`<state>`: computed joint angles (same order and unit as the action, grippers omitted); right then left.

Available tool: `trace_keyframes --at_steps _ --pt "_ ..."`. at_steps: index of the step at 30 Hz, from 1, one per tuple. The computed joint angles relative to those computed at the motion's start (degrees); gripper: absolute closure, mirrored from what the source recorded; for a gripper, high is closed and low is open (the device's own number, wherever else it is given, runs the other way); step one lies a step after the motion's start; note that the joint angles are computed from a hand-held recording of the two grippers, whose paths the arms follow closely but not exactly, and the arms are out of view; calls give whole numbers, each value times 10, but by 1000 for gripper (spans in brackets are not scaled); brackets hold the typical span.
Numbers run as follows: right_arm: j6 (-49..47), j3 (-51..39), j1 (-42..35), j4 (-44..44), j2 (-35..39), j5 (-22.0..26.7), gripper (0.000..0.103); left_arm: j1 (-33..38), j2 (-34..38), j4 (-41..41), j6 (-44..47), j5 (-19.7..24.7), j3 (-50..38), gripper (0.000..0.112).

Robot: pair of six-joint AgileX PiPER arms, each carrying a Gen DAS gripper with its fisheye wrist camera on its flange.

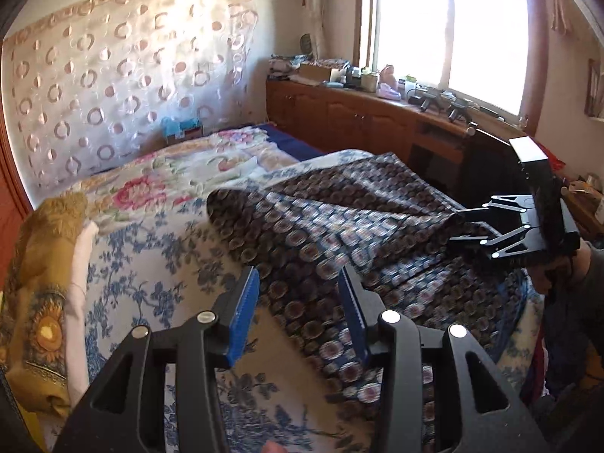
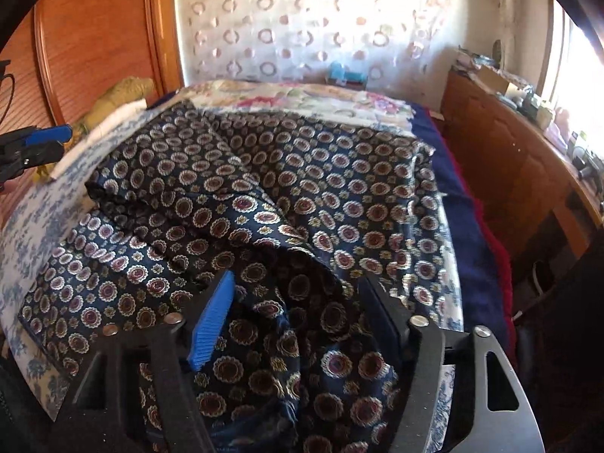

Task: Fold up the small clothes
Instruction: 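Open the left tool and move both tools over the folded shirt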

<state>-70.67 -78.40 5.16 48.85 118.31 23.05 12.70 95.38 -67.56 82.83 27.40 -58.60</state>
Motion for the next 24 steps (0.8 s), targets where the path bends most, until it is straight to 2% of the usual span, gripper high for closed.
trace_keyframes --at_steps 2,4,7,10,17,21,24 --pt "30 -5 9 -36 5 -1 49 16 17 -17 21 12 -5 69" --pt "56 -7 16 -63 9 -4 79 24 28 -27 34 17 -10 69" --pt "80 3 21 -87 2 -8 96 33 42 -42 55 25 -16 69" --pt "49 27 16 -49 -20 -10 100 41 53 -65 82 38 -16 69" --pt "-47 106 1 60 -101 -46 101 48 76 -84 108 59 -24 69" --pt "3 107 12 14 -104 -80 101 47 80 -84 111 64 -25 69" --pt "20 93 23 4 -93 -79 101 43 77 -91 124 56 -19 69"
